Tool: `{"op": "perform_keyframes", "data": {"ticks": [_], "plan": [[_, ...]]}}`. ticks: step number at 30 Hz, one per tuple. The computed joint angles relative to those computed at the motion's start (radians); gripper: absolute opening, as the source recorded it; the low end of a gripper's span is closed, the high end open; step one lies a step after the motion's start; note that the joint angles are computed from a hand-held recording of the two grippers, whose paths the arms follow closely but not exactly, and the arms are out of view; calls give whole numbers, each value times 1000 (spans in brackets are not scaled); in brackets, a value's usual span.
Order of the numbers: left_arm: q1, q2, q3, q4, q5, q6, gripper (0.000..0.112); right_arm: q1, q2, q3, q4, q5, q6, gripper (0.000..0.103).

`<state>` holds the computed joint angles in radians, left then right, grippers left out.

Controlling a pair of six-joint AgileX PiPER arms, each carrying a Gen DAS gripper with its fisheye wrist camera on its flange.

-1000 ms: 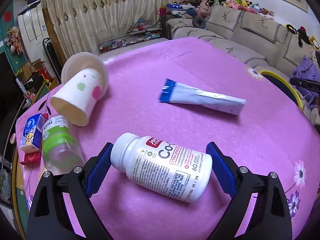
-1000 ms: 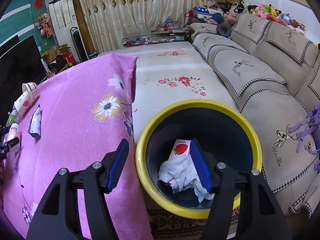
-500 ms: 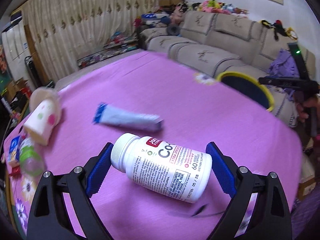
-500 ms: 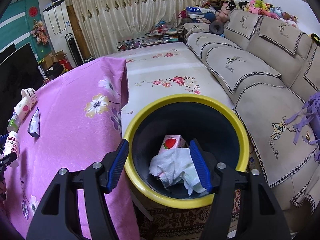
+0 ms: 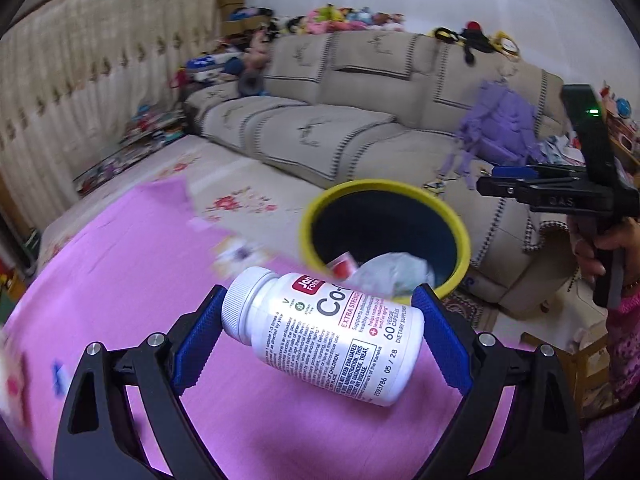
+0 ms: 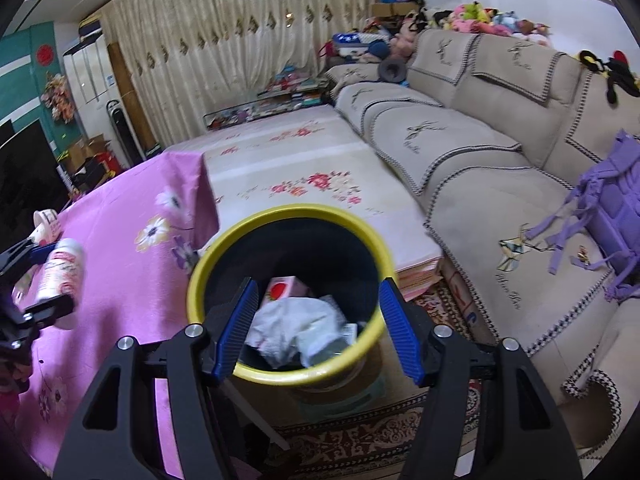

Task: Collect trash
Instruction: 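Carry the supplement bottle over the bin and open the left tool, then grasp the blue-capped toothpaste tube with the right tool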

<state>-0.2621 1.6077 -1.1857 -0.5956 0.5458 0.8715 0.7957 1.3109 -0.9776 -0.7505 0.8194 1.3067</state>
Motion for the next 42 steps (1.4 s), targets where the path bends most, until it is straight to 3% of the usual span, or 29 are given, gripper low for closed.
{"op": "perform_keyframes", "data": {"ticks": [11,18,20,25,33,37,42], "plan": [[-243,407,-486,278,71,-331,91,-73,-171,148,-6,28,14,60],[-273,584,-752,309,201,-436,92,-102,-200,174,10,24,6,60],[-265,592,-762,291,202,-438,93,-91,-196,167,6,31,17,60],[-237,486,-604,254,128,-389,94,-73,-178,152,2,32,25,60],[-89,140,-145,47,-27,-191,94,-15,-71,78,9,14,21,61],[80,-54,84,-81,-69,-38,95,27,35,-16,25,-2,-14,61],[410,-217,262,-286,2,254,98,70,221,-226,94,-34,-145,61]]}}
